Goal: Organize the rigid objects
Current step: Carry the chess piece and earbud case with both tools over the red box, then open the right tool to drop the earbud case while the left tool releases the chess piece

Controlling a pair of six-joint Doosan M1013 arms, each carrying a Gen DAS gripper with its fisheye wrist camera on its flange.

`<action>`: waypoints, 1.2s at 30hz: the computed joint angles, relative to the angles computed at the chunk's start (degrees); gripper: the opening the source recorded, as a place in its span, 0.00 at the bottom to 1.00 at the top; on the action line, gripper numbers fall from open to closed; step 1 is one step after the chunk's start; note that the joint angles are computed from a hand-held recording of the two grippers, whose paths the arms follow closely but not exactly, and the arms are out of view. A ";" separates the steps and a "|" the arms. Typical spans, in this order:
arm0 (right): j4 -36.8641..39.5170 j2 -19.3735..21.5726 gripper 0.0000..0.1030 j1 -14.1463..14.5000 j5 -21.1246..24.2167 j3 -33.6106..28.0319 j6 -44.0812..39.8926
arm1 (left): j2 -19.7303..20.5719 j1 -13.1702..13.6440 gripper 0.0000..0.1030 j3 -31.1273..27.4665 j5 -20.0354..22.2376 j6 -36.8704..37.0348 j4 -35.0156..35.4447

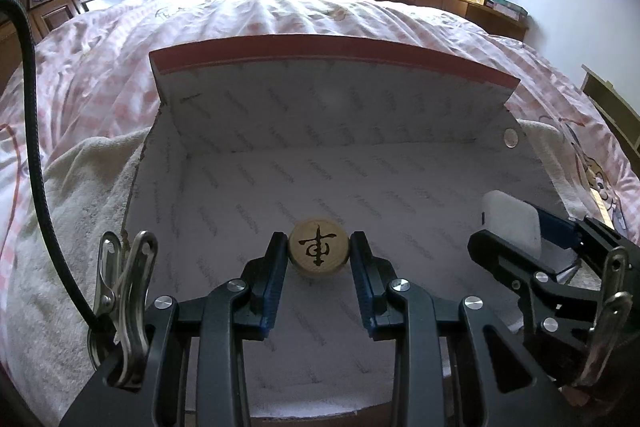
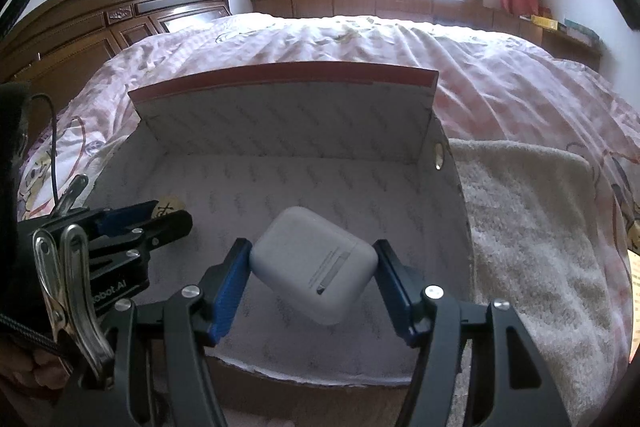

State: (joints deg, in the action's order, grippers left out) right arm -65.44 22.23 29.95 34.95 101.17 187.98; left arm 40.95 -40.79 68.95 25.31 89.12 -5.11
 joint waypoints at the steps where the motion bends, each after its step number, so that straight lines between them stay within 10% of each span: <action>1: -0.09 0.06 0.63 0.04 0.19 -0.03 -0.03 | 0.10 -0.02 0.32 -0.11 0.13 -0.16 0.17; 36: -7.08 -1.75 0.70 0.89 0.14 2.04 9.50 | -1.41 -0.41 0.32 1.08 0.29 -6.61 6.80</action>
